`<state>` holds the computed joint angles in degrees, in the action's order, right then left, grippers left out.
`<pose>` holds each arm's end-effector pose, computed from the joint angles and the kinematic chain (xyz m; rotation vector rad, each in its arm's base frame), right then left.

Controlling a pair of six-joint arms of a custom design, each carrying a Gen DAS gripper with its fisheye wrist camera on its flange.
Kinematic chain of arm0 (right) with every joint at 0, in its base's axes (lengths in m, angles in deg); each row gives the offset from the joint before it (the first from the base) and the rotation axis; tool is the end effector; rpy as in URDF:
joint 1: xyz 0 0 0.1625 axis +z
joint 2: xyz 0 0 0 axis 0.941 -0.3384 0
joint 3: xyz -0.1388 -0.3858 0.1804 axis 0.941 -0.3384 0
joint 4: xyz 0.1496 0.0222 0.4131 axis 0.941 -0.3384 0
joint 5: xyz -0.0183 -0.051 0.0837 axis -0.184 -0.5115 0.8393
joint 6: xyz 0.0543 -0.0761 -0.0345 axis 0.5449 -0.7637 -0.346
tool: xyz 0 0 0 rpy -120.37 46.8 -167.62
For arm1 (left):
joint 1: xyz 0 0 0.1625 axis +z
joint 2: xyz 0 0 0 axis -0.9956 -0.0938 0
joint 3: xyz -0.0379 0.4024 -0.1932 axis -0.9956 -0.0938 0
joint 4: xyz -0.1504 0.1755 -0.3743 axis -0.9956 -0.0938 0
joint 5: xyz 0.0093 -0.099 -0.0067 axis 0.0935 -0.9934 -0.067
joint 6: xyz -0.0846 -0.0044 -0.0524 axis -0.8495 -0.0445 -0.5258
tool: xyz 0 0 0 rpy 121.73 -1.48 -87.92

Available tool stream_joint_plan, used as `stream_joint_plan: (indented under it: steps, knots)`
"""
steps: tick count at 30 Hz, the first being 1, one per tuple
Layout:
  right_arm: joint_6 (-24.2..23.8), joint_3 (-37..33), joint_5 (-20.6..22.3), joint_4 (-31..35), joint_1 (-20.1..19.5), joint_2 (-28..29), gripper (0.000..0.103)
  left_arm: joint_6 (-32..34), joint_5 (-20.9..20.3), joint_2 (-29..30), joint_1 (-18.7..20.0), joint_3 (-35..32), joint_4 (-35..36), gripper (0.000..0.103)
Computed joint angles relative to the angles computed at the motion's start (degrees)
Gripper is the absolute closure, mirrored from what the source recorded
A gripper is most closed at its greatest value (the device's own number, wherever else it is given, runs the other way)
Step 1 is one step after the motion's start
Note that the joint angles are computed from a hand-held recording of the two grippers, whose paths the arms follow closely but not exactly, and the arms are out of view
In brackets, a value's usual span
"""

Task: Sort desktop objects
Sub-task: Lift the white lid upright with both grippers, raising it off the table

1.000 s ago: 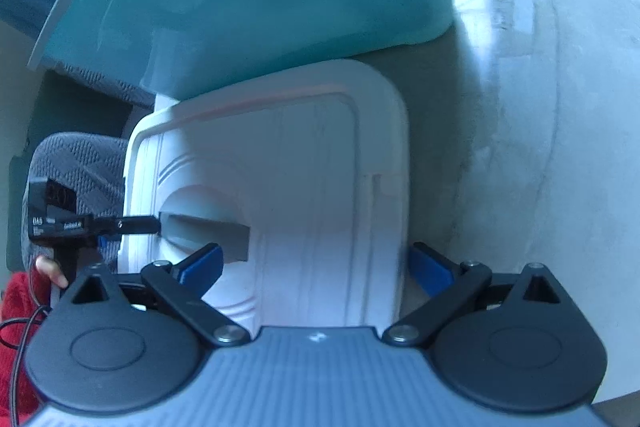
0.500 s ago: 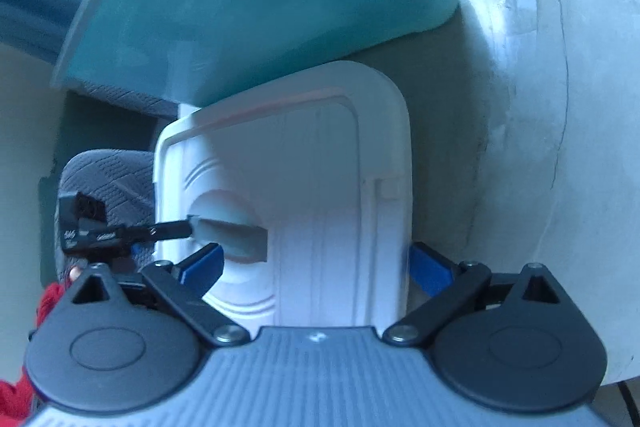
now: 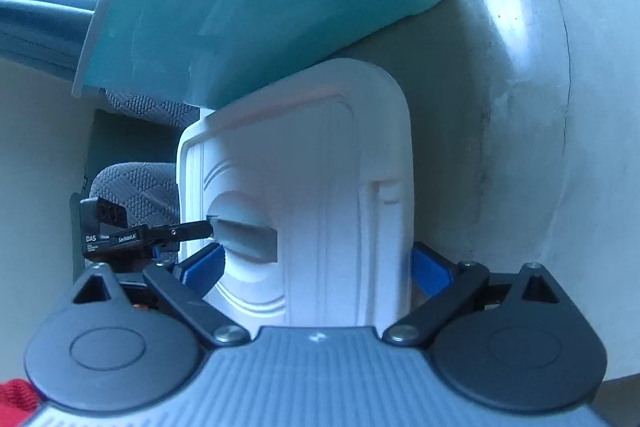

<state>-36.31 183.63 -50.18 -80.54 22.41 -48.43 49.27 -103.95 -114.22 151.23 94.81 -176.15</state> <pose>0.1603 -0.5760 0.2509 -0.3963 3.1142 -0.0663 -0.0236 -0.4674 0.2638 -0.3650 2.9380 -0.6675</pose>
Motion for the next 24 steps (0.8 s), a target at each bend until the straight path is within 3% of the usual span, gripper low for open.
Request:
stream_joint_plan:
  steps: [8, 16, 24]
  knots:
    - [-1.7, 0.4, -3.4, -1.7, 3.0, 1.5, 0.003, -2.2, -0.8, -1.2, 0.8, 1.1, -0.5, 0.0]
    - [-3.3, 0.3, 2.4, -0.7, 0.5, 1.5, 0.003, -3.2, -3.3, -0.9, 2.2, 2.2, -3.5, 0.0]
    - [-4.4, -1.0, -2.1, -2.2, 3.4, 3.8, 0.003, -5.4, -5.2, -0.6, 2.9, 3.6, -7.1, 0.0]
